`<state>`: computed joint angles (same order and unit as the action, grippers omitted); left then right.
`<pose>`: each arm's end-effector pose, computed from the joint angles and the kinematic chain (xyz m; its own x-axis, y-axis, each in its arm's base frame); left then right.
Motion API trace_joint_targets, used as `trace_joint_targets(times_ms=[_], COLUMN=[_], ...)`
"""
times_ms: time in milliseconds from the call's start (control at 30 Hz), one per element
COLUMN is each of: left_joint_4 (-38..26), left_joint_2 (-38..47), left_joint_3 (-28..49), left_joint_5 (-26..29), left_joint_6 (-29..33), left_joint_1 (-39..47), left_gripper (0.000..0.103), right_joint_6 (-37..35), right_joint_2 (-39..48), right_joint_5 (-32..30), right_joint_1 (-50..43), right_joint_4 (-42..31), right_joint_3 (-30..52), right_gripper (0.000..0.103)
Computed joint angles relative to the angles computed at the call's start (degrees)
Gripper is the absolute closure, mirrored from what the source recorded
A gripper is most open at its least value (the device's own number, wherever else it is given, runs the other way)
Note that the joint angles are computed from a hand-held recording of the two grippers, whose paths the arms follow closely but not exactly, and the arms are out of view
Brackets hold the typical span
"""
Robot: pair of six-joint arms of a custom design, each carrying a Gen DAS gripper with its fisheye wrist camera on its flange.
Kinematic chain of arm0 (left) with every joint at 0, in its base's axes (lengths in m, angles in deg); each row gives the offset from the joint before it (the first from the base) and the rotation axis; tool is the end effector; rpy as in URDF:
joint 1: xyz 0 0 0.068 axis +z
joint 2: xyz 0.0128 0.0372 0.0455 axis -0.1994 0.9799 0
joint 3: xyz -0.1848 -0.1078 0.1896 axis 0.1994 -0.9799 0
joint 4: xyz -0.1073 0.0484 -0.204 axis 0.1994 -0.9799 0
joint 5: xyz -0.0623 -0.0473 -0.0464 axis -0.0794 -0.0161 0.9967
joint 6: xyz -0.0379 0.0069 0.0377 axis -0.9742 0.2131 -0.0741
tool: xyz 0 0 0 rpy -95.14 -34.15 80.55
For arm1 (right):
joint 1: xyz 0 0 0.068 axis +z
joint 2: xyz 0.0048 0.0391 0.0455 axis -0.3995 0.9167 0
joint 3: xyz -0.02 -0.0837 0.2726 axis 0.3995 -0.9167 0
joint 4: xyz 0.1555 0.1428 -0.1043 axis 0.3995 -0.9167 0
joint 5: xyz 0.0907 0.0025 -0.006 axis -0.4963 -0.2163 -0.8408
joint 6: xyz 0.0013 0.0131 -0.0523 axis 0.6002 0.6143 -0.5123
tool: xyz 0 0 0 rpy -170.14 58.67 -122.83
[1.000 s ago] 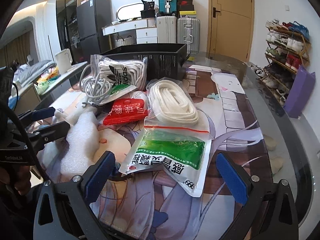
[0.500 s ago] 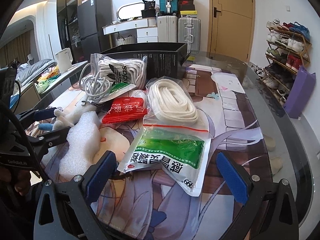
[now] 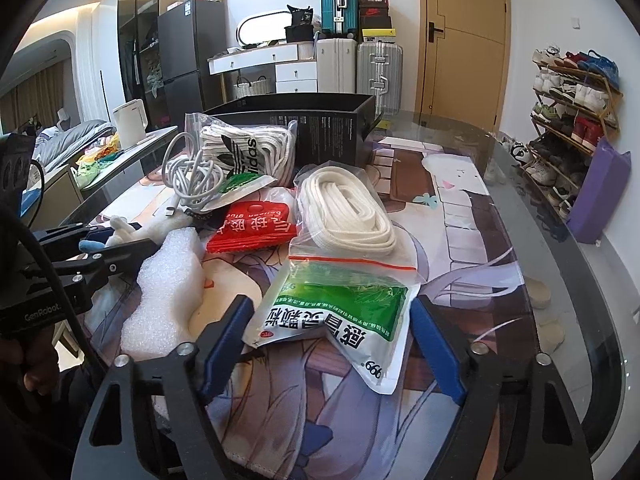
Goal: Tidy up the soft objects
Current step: 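Close left tool on the plush toy while right tool grasps the green packet, then lift and carry plush toy and green packet with both tools over the black box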
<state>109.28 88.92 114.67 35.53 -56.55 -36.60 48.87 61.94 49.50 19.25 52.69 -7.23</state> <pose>0.2608 -0.1302 0.0240 -0.5756 0.2898 -0.7647 0.5668 0.8154 -0.1176 0.2163 0.1756 -0.0155 -0.6519 0.0030 -0.7583 -0.0039 1.0000 0.0073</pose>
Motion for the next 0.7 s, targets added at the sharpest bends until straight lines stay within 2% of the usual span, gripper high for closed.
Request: trace_joint_targets(times_ms=[267, 367, 700], left_joint_4=[1.02, 2.01, 8.36], left_joint_2=[-0.32, -0.48, -1.3], left_joint_3=[-0.78, -1.35, -4.59], left_joint_5=[1.3, 2.0, 4.65], left_joint_6=[-0.22, -0.31, -1.63], left_joint_1=[0.96, 1.46, 2.85], left_gripper=[0.069, 0.069, 0.069], right_joint_6=[-0.19, -0.27, -2.22], right_joint_2=[-0.4, 0.2, 2.35], right_joint_5=[-1.72, -1.67, -1.12], right_joint_1=[-0.02, 0.35, 5.09], right_joint_4=[4.85, 7.7, 17.53], right_joint_3=[-4.84, -6.62, -10.27], right_gripper=[0.059, 0.066, 0.07])
